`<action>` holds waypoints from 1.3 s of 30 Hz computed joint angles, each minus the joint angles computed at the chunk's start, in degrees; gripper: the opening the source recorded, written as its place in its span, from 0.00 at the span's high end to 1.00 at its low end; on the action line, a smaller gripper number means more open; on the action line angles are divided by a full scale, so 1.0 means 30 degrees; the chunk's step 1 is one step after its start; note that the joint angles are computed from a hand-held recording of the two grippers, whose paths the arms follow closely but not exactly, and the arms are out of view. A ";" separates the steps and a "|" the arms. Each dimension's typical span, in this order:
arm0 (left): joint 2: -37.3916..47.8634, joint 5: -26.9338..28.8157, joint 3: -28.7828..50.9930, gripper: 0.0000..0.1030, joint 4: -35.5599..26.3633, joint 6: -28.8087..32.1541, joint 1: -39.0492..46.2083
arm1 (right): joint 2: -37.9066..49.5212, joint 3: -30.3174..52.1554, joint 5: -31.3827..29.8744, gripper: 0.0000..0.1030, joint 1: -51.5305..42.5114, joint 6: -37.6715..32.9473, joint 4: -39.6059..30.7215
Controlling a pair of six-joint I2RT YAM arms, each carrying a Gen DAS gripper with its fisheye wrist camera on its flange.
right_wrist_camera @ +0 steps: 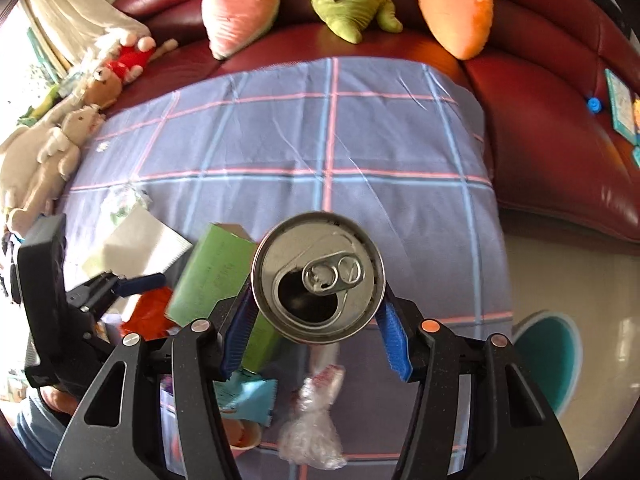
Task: Collect trash
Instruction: 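Grasp the green box with the left gripper while the right holds the can, then lift the green box and carry it toward the bin while the right carries the can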
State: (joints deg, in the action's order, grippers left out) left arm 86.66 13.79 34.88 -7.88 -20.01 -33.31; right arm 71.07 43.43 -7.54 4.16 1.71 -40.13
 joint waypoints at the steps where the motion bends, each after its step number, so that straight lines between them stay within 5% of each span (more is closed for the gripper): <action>1: 0.0510 0.0286 0.0139 0.04 0.0185 0.0029 0.0167 | 0.0024 -0.0101 -0.0222 0.50 -0.0388 -0.0112 0.0016; 5: 0.2315 0.2220 0.0891 0.03 0.0929 -0.0454 0.0452 | -0.0082 -0.0434 -0.0664 0.51 -0.1671 -0.0666 0.0045; 8: 0.2408 0.1460 0.1495 0.09 0.0723 -0.0291 -0.0751 | -0.0441 -0.0783 -0.0989 0.51 -0.2935 -0.1446 0.0039; 13: 0.1783 -0.0040 0.2445 0.39 0.0038 -0.0465 -0.2609 | -0.1318 -0.1388 -0.2210 0.51 -0.5949 -0.3122 -0.0416; 16: 0.1592 -0.0894 0.3002 0.48 -0.0437 -0.0871 -0.3543 | -0.1733 -0.1682 -0.2769 0.51 -0.7471 -0.4221 -0.0696; 39: 0.5349 -0.4937 1.0000 0.52 -0.3904 -0.2682 -1.0795 | 0.1209 -0.2325 -0.6173 0.51 -2.2306 -1.5576 -0.2281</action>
State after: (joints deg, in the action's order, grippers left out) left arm 102.71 -1.03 64.88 -19.59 -28.06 -65.70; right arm 74.69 36.46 -26.06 -62.76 -45.02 -46.97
